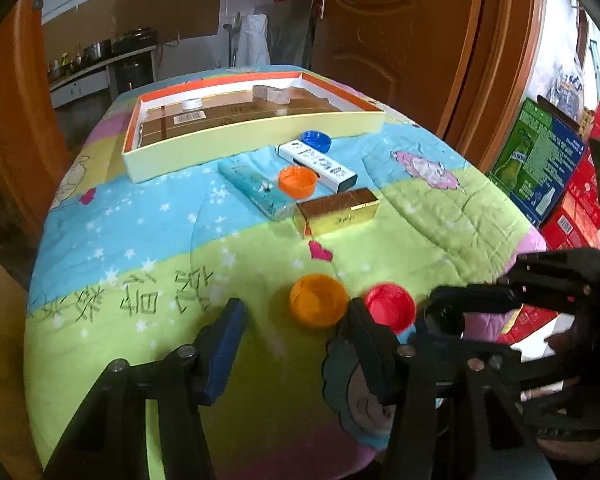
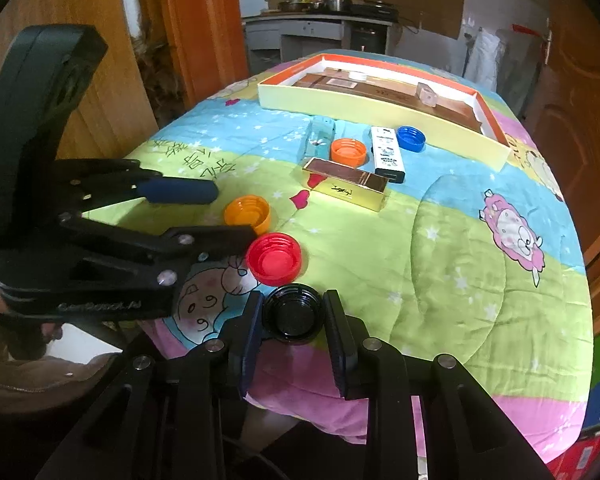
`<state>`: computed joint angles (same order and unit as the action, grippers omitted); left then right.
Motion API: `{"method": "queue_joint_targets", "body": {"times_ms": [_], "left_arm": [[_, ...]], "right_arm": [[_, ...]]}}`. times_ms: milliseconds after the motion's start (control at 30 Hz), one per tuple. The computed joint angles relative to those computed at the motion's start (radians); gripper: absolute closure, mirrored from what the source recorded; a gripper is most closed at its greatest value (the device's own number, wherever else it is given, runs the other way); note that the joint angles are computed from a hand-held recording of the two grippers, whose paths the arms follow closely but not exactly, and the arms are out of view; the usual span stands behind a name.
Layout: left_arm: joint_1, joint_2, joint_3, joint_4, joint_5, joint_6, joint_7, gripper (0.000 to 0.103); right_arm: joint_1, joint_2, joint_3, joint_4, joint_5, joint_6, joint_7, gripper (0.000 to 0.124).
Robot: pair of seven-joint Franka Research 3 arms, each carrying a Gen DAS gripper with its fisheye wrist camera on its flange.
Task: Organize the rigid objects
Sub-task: 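Grasp the orange bottle cap with the left gripper while the right gripper holds the black cap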
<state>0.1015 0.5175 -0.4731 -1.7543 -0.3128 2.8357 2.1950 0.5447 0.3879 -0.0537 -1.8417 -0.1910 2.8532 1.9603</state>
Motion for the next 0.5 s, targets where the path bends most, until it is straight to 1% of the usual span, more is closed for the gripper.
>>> {"method": "queue_joint_targets", "body": {"times_ms": [33, 100, 167, 267, 500], "left_arm": [[-0.005, 0.009, 0.002, 0.012, 0.003, -0.002, -0.003, 0.055], [-0.011, 0.024, 0.002, 0.033, 0.008, -0.005, -0.010, 0.066], [-0.012, 0.031, 0.002, 0.040, 0.008, 0.000, -0.017, 0.072], [-0.002, 0.038, -0.012, 0.040, 0.004, 0.010, -0.014, 0.072], [-0.027, 0.026, 0.019, 0.031, 0.049, 0.032, -0.080, 0.072]], "right_arm": [[0.000, 0.000, -0.001, 0.000, 0.001, 0.001, 0.002, 0.093], [0.003, 0.001, -0.006, 0.001, -0.002, 0.002, 0.009, 0.093], [0.007, 0.001, -0.012, 0.001, -0.007, 0.002, 0.020, 0.093], [0.015, 0.000, -0.027, 0.000, -0.022, 0.003, 0.047, 0.093], [0.013, -0.001, -0.047, -0.003, -0.045, 0.009, 0.116, 0.093]]}}
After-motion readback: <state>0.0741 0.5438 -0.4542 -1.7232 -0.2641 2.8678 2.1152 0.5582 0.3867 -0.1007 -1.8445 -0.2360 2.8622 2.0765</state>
